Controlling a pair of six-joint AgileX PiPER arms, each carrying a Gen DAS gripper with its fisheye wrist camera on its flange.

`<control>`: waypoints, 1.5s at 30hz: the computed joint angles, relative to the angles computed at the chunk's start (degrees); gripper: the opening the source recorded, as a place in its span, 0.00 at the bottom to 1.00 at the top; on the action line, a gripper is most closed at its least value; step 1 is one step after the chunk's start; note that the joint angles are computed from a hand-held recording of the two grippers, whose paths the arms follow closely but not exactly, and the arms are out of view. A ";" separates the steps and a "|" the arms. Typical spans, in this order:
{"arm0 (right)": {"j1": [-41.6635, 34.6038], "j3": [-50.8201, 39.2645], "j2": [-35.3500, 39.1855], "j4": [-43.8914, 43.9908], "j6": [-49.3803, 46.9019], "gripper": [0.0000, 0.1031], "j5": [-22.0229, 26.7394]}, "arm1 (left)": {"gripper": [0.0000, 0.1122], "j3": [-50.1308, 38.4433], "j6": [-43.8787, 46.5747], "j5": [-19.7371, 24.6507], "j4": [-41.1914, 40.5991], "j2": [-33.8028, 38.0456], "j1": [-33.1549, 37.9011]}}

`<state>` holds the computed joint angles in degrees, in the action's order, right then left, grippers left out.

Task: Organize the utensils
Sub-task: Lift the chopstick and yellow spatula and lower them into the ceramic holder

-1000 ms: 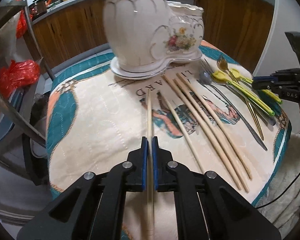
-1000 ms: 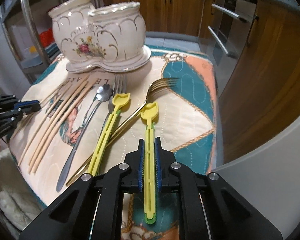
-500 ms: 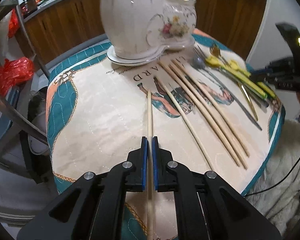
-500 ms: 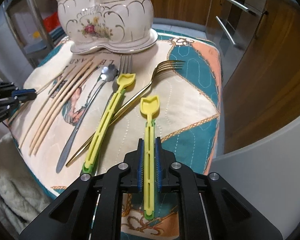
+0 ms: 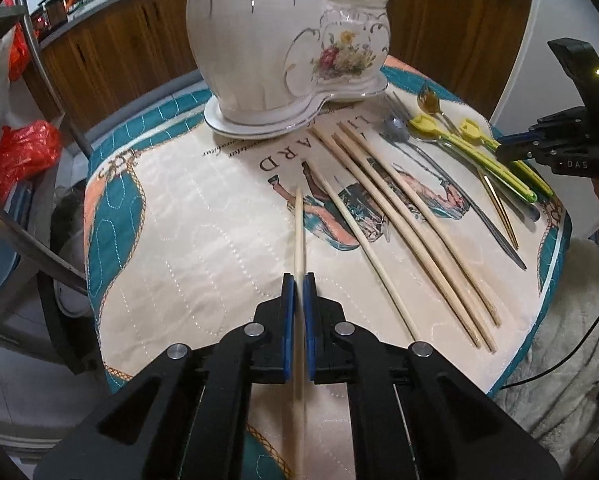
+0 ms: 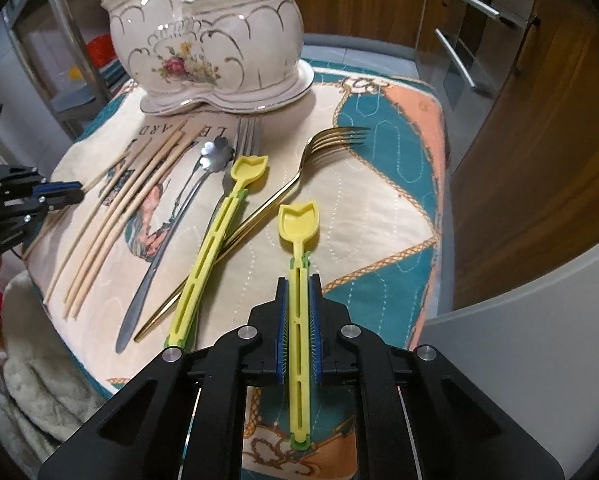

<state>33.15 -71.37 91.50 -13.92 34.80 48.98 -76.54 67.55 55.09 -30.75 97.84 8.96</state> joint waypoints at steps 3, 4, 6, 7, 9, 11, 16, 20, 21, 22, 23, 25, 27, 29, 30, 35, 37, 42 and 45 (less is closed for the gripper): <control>2.45 2.46 -3.36 -5.74 5.24 0.11 -1.32 | 0.04 2.67 6.09 -0.08 -6.03 -2.14 2.57; 3.39 3.52 -4.91 -8.08 7.11 0.11 -2.61 | 0.04 2.94 7.65 0.48 -8.00 -2.44 3.40; 5.12 4.97 -7.14 -12.41 10.77 0.11 -4.96 | 0.04 3.32 11.12 2.05 -13.46 -3.07 5.94; 5.82 5.80 -8.38 -14.64 12.71 0.11 -6.83 | 0.04 3.55 13.73 3.25 -17.83 -3.42 7.85; 6.76 6.55 -9.68 -18.46 16.18 0.11 -10.10 | 0.04 2.95 16.04 4.94 -23.14 -3.52 9.88; 7.62 6.13 -9.75 -22.67 19.87 0.11 -12.74 | 0.04 2.26 17.66 6.01 -28.08 -3.63 11.60; 8.78 3.22 -8.14 -37.07 31.78 0.11 -16.93 | 0.04 -5.17 14.00 7.08 -36.08 -2.36 11.10; 7.30 -0.12 -6.27 -44.59 39.61 0.11 -19.68 | 0.04 -13.84 7.85 6.56 -40.02 0.92 9.02; 6.80 -1.44 -5.44 -46.61 41.63 0.11 -20.34 | 0.04 -15.73 6.68 6.53 -40.57 1.95 8.60; 6.12 -3.19 -4.31 -47.68 42.50 0.11 -21.10 | 0.04 -19.03 4.38 6.13 -41.16 3.54 7.46; 5.49 -4.89 -3.27 -47.55 42.12 0.11 -21.59 | 0.04 -21.10 3.00 5.64 -41.36 4.53 6.69; 3.57 -9.25 -0.38 -46.14 40.69 0.11 -23.56 | 0.04 -26.00 -0.05 3.72 -41.66 6.92 4.39; 2.07 -13.25 2.33 -44.64 39.36 0.11 -25.50 | 0.04 -29.14 -2.06 1.94 -41.99 8.59 2.52; 1.50 -17.02 5.42 -46.37 40.42 0.11 -25.90 | 0.04 -32.54 -4.26 -0.81 -41.39 10.56 0.12; 1.24 -18.60 6.84 -47.35 41.35 0.11 -26.10 | 0.04 -33.82 -5.26 -2.13 -40.70 11.20 -0.83; -1.33 -22.20 11.86 -50.21 47.09 0.11 -28.36 | 0.04 -40.20 -8.74 -10.07 -36.55 15.81 -6.38; -2.33 -23.06 13.74 -50.20 48.46 0.11 -29.31 | 0.04 -41.16 -10.49 -13.19 -34.85 17.23 -7.97; -2.80 -23.87 16.82 -55.28 55.32 0.11 -28.60 | 0.04 -41.44 -10.55 -19.14 -33.81 19.05 -10.09; -3.07 -24.12 17.36 -53.35 54.02 0.11 -28.55 | 0.04 -38.40 -6.12 -19.99 -35.93 18.08 -10.63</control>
<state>30.07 -95.49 108.86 -67.27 88.82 20.43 -114.94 61.44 35.10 -66.68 115.92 -1.66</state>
